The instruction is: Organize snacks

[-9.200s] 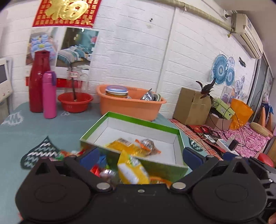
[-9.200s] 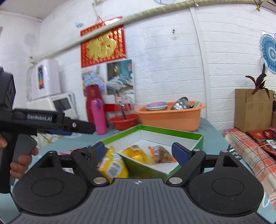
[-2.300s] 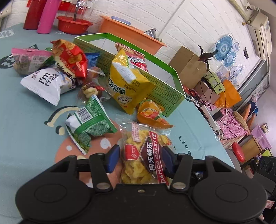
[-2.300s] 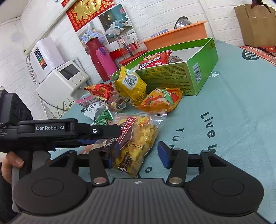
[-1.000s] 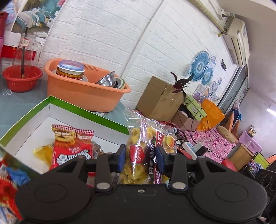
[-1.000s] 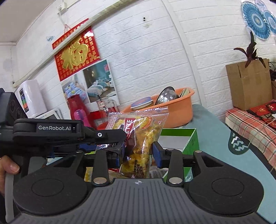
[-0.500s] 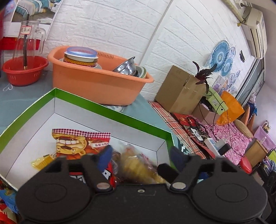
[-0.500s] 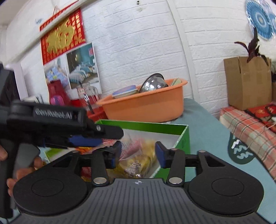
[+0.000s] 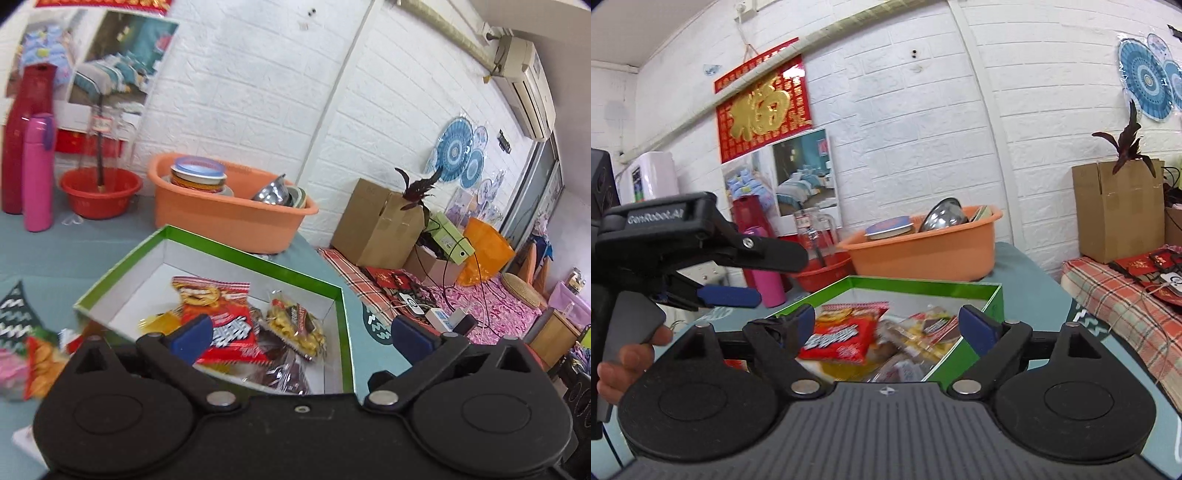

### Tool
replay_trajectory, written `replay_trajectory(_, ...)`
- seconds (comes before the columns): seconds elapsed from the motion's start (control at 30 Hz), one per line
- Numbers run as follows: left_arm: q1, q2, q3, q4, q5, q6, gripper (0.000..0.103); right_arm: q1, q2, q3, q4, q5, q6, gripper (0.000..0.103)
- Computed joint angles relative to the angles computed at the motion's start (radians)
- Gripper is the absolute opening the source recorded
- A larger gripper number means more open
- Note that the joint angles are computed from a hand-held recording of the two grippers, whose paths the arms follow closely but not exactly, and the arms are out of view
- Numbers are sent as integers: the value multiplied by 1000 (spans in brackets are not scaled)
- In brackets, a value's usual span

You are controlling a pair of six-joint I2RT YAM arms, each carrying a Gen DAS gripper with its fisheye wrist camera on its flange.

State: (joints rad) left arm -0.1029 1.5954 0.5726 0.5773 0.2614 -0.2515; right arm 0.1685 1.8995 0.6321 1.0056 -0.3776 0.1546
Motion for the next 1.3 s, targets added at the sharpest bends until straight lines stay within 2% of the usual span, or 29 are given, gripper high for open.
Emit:
replay_trajectory(0.17,19,-129,-213,94,-15,5,103,19,-75,-124,4,-15,-10,103)
replay_trajectory(0.27,43,-151,-306,113,-14,5,103,34,-92,-167,-14,-23,-6,103)
replay_trajectory(0.4,104,-118,-424,209,2,-29,103,80,-85,-174,-76,-13,-30,103)
replay_trajectory(0.53,187,-85,-490,259,41,-27,103,143,-70,-142,-163,64,-51,103)
replay_trajectory(0.63,256,-107,-514,244,100,-12,103,177,-35,-99,-182,98,-53,103)
replay_trajectory(0.87,347,-126,-547,262,189,15,103,242,70,99,-358,230,-69,103)
replay_trajectory(0.9,356,-120,-548,269,206,20,103,240,79,118,-389,229,-87,103)
replay_trajectory(1.0,364,-89,-542,286,246,33,103,213,60,106,-451,137,-125,101)
replay_trajectory(1.17,303,-2,-504,315,306,37,103,185,-49,-50,-429,-11,-214,102)
replay_trajectory(1.3,228,96,-457,324,347,21,103,167,-126,-188,-330,-40,-216,103)
